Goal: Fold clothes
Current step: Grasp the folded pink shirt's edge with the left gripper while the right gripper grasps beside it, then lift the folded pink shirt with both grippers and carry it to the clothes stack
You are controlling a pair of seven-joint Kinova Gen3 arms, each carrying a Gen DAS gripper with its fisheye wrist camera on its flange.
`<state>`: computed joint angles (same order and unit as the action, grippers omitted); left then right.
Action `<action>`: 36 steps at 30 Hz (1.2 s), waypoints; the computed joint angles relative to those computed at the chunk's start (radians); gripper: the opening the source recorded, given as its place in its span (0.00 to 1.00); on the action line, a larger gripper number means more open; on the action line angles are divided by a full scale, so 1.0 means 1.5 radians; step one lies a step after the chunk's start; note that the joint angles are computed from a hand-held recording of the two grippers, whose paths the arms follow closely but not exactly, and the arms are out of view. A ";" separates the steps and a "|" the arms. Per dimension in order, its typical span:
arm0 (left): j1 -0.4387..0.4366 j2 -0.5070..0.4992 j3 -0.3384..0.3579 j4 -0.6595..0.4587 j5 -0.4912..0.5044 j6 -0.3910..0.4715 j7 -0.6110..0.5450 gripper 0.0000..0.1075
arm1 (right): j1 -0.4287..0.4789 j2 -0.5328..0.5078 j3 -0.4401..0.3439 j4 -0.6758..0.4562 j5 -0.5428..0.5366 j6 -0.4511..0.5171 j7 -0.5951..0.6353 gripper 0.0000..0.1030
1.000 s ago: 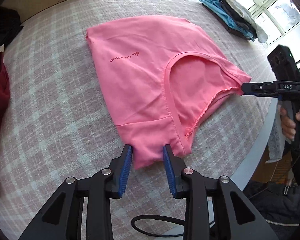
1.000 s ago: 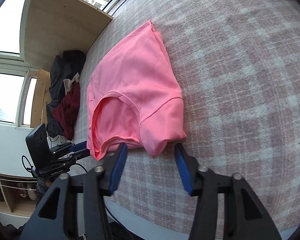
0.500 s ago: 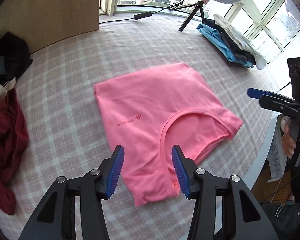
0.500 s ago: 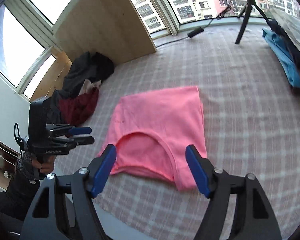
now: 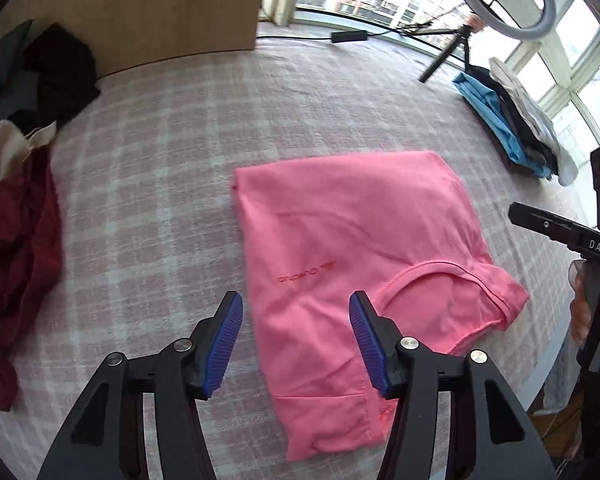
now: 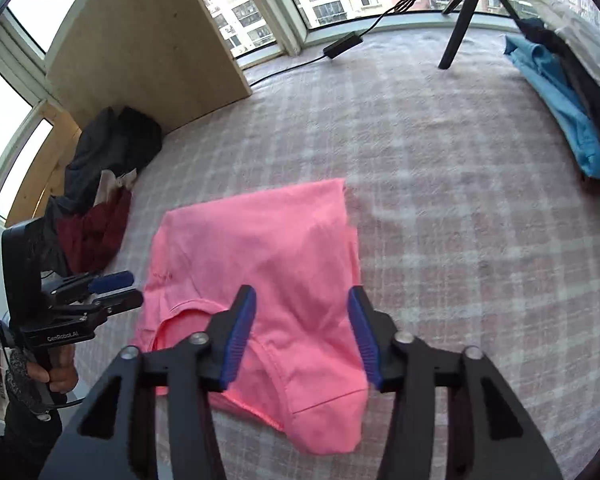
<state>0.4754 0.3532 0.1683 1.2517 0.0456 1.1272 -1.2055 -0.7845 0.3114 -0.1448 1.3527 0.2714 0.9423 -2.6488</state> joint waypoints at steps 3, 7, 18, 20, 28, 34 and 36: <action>-0.009 0.023 -0.005 -0.010 0.017 0.017 0.026 0.49 | 0.049 0.031 -0.043 -0.017 -0.016 0.011 0.016 0.56; -0.006 0.035 0.000 -0.017 0.025 0.014 0.027 0.50 | 0.071 0.066 -0.038 -0.034 -0.086 0.013 0.069 0.56; 0.058 0.068 -0.015 -0.059 -0.028 0.039 0.095 0.65 | -0.051 0.128 0.069 -0.103 -0.064 0.058 0.134 0.78; 0.080 0.078 -0.017 -0.075 -0.059 0.054 0.096 0.65 | -0.087 0.160 0.110 -0.157 -0.069 0.112 0.155 0.79; 0.125 0.095 -0.014 -0.099 -0.108 0.070 0.077 0.45 | -0.067 0.229 0.041 -0.274 -0.016 0.177 0.172 0.41; 0.051 0.088 0.040 -0.077 0.002 0.033 0.037 0.17 | -0.022 0.215 0.020 -0.227 -0.096 0.069 0.169 0.14; 0.049 0.084 0.039 -0.061 0.024 0.009 0.012 0.16 | 0.039 0.215 -0.041 -0.207 -0.150 0.015 0.171 0.12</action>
